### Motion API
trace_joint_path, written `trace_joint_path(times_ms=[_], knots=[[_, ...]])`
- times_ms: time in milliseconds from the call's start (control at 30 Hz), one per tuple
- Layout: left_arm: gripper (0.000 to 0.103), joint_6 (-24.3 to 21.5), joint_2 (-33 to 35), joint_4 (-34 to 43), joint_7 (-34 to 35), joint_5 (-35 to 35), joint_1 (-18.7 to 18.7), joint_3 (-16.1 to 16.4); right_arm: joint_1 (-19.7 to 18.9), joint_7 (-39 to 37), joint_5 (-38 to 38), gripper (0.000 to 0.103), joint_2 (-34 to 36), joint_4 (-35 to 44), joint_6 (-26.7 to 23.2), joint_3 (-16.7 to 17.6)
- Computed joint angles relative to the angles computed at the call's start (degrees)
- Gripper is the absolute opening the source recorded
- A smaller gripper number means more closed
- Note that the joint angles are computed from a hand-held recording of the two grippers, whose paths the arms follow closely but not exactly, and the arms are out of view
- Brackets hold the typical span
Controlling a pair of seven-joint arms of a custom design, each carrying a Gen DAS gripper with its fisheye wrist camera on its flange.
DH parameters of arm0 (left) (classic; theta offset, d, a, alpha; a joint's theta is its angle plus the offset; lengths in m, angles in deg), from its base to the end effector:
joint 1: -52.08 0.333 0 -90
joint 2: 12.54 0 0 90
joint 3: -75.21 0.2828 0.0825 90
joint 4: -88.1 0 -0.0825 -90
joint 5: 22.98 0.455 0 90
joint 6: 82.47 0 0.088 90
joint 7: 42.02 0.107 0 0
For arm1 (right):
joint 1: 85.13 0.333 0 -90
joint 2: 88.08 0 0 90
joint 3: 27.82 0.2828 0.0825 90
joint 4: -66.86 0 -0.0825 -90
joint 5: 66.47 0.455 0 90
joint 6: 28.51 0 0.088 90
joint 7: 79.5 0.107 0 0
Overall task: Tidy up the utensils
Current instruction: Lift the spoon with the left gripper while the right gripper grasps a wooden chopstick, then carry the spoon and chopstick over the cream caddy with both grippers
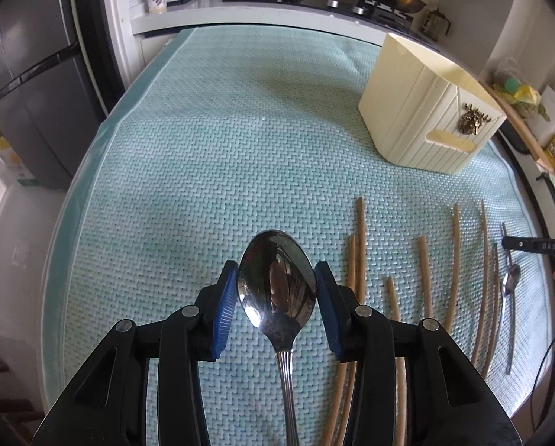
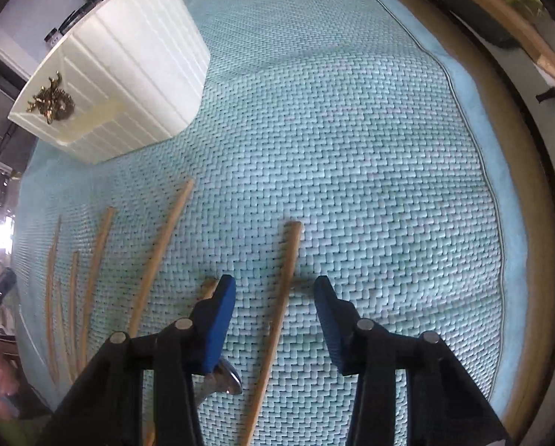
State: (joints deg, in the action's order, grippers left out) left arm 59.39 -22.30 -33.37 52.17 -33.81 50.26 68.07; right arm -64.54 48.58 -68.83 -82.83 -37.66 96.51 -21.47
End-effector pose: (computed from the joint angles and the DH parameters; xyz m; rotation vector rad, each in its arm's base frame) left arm 0.6089 -0.0975 0.4848 -1.8647 2.0944 -0.6829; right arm 0.6050 0.3041 0.4511 -1.8512 2.2120 -0.1215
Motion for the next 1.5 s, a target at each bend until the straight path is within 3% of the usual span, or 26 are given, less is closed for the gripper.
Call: trace_joint_path(times_ms=[67, 100, 133, 333, 700, 1067, 1500], knots=[[0.042, -0.2, -0.3, 0.0, 0.3, -0.7, 0.0, 0.3, 0.6, 2.5, -3.9, 0.027, 1.2, 1.6, -1.5, -0.1], [0.042, -0.1, -1.2, -0.9, 0.8, -1.4, 0.0, 0.5, 0.8, 3.4, -5.0, 0.009, 1.6, 2.1, -2.0, -0.1], [0.042, -0.1, -0.8, -0.1, 0.8, -1.5, 0.2, 0.6, 0.7, 2.9, -4.5, 0.007, 1.6, 1.9, -1.1, 0.0], [0.042, 1.5, -3.5, -1.7, 0.8, -1.8, 0.6, 0.8, 0.5, 6.1, -7.6, 0.006, -5.5, -5.3, 6.2, -0.2], [0.042, 3.0, -6.8, -1.1, 1.8, -3.8, 1.0, 1.4, -1.0, 15.4, -26.4, 0.006, -22.8, -15.6, 13.8, 3.9], [0.041, 2.8, -5.3, 4.1, 2.2, -4.8, 0.6, 1.5, -3.5, 20.3, -33.9, 0.006, -26.0, -14.2, 17.7, 6.4], [0.041, -2.4, 0.7, 15.2, 2.6, -7.2, -0.2, 1.2, -4.1, 16.9, -32.6, 0.006, -23.9, -9.8, 18.9, 5.3]])
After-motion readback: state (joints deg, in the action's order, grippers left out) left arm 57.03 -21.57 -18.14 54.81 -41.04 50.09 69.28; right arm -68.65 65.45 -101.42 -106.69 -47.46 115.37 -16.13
